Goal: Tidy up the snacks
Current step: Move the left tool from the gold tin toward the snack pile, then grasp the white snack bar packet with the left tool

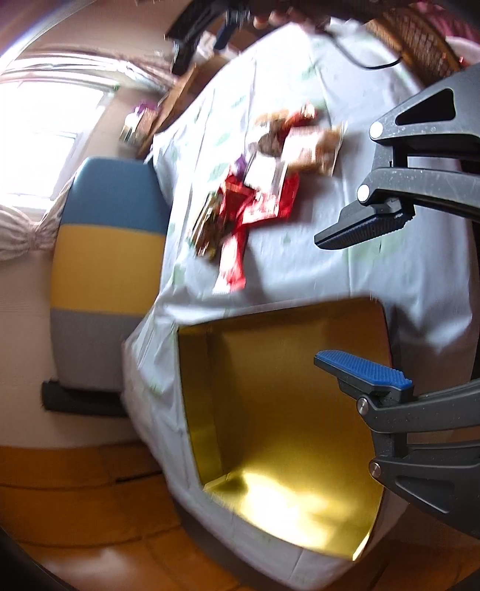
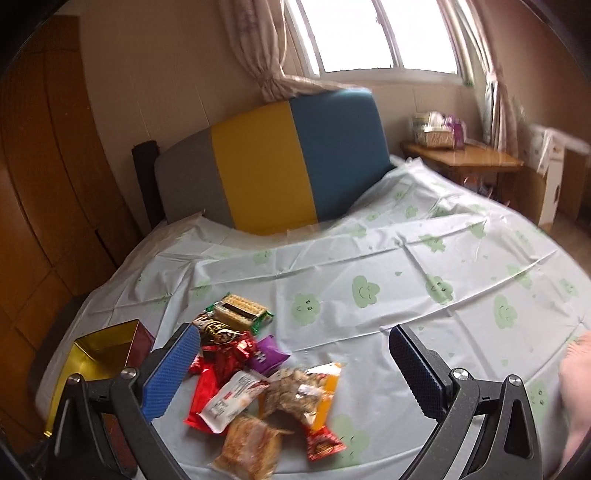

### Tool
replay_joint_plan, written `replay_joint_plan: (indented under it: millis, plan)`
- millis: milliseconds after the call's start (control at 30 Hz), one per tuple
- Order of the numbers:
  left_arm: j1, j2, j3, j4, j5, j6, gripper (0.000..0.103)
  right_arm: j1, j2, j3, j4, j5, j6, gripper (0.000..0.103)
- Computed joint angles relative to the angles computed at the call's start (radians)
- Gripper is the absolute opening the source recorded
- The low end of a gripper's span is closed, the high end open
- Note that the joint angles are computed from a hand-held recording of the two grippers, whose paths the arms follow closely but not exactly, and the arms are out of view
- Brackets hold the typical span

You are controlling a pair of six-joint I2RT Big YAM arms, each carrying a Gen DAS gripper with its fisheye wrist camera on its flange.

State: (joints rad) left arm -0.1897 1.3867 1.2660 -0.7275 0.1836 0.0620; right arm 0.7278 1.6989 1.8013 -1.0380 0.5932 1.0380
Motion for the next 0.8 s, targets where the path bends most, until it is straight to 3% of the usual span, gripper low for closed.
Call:
replay_joint_plan:
  millis: [100,200,267,433,600,800]
  plan:
    - [-0.015,0.033,0.044,-0.041,0.008,0.008,0.058,-0.052,-0.012,-0.042,-0.022,-0.052,0.011,0.103]
    - [-0.027,0.096,0.131,-0.13,0.069,0.017,0.051,-0.083,-0.036,-0.095,0.023,-0.098,0.053,0.097]
    - [-0.042,0.13,0.177,-0.156,0.077,0.02,0.048,-0.082,-0.029,-0.088,0.019,-0.084,0.069,0.097]
    - [-0.096,0.236,0.306,-0.24,0.06,0.067,0.026,-0.069,-0.01,-0.063,0.025,-0.072,0.002,0.095]
    - [-0.137,0.309,0.386,-0.282,0.065,0.081,0.026,-0.075,-0.026,-0.086,0.057,-0.093,0.005,0.095]
    - [-0.199,0.376,0.471,-0.338,0.101,0.217,0.033,-0.084,-0.038,-0.106,0.064,-0.134,0.038,0.095]
